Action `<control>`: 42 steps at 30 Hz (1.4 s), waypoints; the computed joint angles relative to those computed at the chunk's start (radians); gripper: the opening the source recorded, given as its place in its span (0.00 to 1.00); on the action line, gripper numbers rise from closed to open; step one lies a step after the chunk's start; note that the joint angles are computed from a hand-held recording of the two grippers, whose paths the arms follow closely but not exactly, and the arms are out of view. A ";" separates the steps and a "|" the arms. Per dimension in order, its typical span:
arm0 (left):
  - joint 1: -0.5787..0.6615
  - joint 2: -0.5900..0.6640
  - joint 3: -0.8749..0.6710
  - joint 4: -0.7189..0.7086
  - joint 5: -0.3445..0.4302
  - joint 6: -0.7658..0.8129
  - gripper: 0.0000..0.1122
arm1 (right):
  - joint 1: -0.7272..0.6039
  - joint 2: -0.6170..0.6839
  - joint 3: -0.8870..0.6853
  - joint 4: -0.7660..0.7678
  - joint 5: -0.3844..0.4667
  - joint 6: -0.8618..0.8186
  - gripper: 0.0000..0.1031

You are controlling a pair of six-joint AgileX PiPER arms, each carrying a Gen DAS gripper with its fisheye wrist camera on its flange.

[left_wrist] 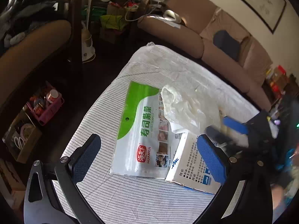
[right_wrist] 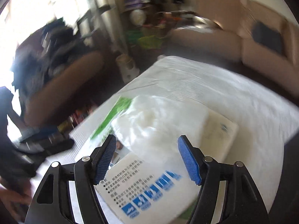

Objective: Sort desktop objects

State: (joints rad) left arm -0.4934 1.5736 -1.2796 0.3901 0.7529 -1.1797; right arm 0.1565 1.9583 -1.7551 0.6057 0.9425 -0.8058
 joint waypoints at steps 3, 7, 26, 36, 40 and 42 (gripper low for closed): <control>0.032 -0.029 0.035 -0.036 -0.028 0.009 0.92 | 0.089 0.005 0.053 -0.106 -0.105 -0.031 0.65; 0.073 -0.040 0.069 -0.128 -0.090 0.066 0.92 | 0.157 0.037 0.080 -0.268 -0.216 0.046 0.43; 0.044 -0.007 0.067 -0.439 -0.309 0.313 0.91 | -0.010 -0.307 0.375 0.096 0.000 -0.204 0.09; -0.002 -0.060 0.030 -0.245 -0.256 0.188 0.92 | -0.012 -0.296 0.390 0.133 -0.022 -0.095 0.08; -0.007 -0.008 -0.003 -0.204 -0.227 0.168 0.92 | 0.023 -0.320 0.414 0.155 -0.022 -0.118 0.08; 0.000 0.002 0.010 -0.197 -0.222 0.128 0.92 | 0.055 -0.329 0.419 0.095 -0.056 -0.080 0.08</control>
State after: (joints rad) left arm -0.4937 1.5754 -1.2700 0.1929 0.5312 -1.0519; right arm 0.2114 1.6290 -1.3358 0.7007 0.8864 -0.8856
